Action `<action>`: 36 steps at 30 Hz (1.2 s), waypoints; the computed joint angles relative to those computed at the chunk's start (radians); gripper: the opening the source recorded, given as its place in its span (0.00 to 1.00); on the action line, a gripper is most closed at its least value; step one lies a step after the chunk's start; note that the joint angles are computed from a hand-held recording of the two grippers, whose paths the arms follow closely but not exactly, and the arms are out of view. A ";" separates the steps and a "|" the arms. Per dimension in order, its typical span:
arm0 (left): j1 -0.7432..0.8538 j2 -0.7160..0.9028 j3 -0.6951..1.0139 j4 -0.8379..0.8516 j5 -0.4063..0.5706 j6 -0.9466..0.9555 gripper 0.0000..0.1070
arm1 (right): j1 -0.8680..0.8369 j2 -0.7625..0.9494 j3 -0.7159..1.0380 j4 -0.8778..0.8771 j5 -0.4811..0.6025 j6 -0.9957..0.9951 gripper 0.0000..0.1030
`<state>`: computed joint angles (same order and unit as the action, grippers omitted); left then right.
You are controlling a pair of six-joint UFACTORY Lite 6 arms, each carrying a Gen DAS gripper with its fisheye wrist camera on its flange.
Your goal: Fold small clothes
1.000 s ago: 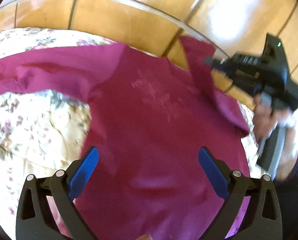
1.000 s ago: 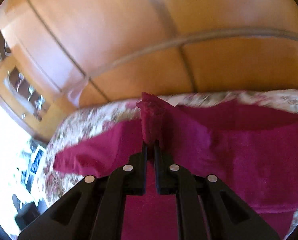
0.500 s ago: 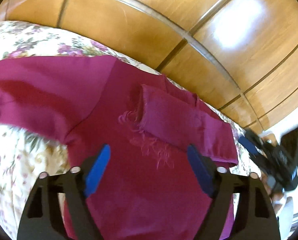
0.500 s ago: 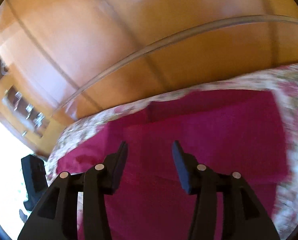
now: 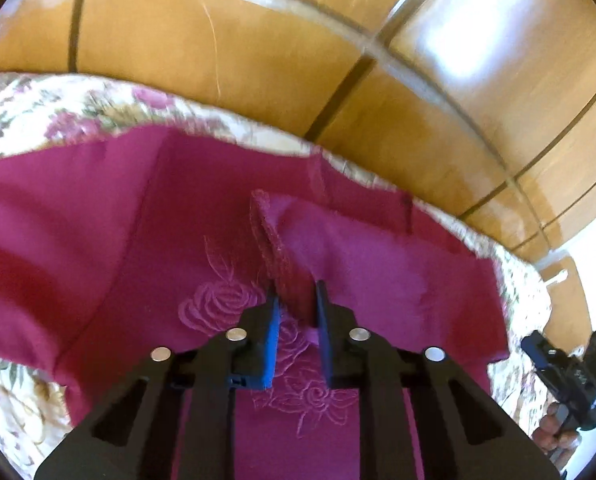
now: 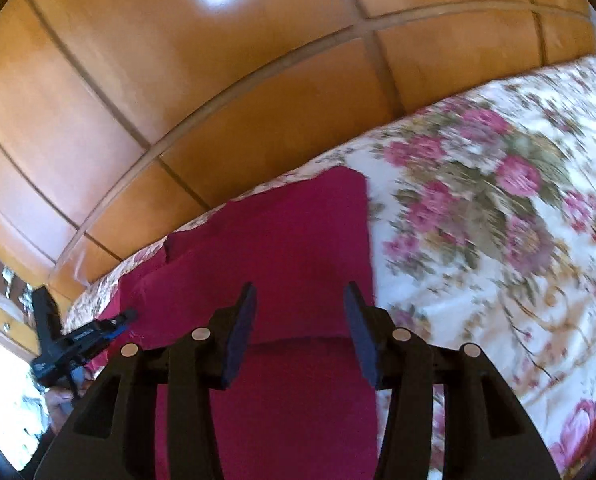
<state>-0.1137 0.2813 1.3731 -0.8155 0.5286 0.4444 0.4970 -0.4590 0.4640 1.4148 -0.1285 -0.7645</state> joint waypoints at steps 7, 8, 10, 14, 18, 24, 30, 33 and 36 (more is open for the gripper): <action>0.003 -0.029 -0.065 0.179 -0.054 -0.115 0.14 | 0.146 0.520 0.277 0.123 -0.212 -0.119 0.44; 0.001 -0.011 -0.055 0.199 -0.040 -0.123 0.14 | 0.167 0.554 0.284 0.089 -0.248 -0.068 0.45; -0.009 0.000 -0.072 0.244 -0.068 -0.154 0.22 | 0.236 0.604 0.288 0.048 -0.361 -0.005 0.47; 0.025 -0.061 -0.147 0.141 -0.064 -0.072 0.45 | 0.310 0.672 0.308 0.070 -0.490 -0.007 0.49; 0.133 -0.214 -0.291 0.013 -0.024 0.024 0.52 | 0.340 0.687 0.322 0.124 -0.526 -0.045 0.52; 0.512 -0.414 -0.482 -0.227 0.178 0.294 0.53 | 0.364 0.722 0.368 0.200 -0.583 -0.124 0.55; 0.998 -0.340 -0.447 -0.239 0.275 0.416 0.67 | 0.382 0.735 0.382 0.229 -0.617 -0.143 0.58; 1.160 -0.190 -0.315 -0.242 0.335 0.407 0.67 | 0.387 0.745 0.391 0.240 -0.632 -0.154 0.59; 1.248 -0.004 -0.132 -0.259 0.412 0.338 0.67 | 0.392 0.754 0.401 0.254 -0.645 -0.165 0.61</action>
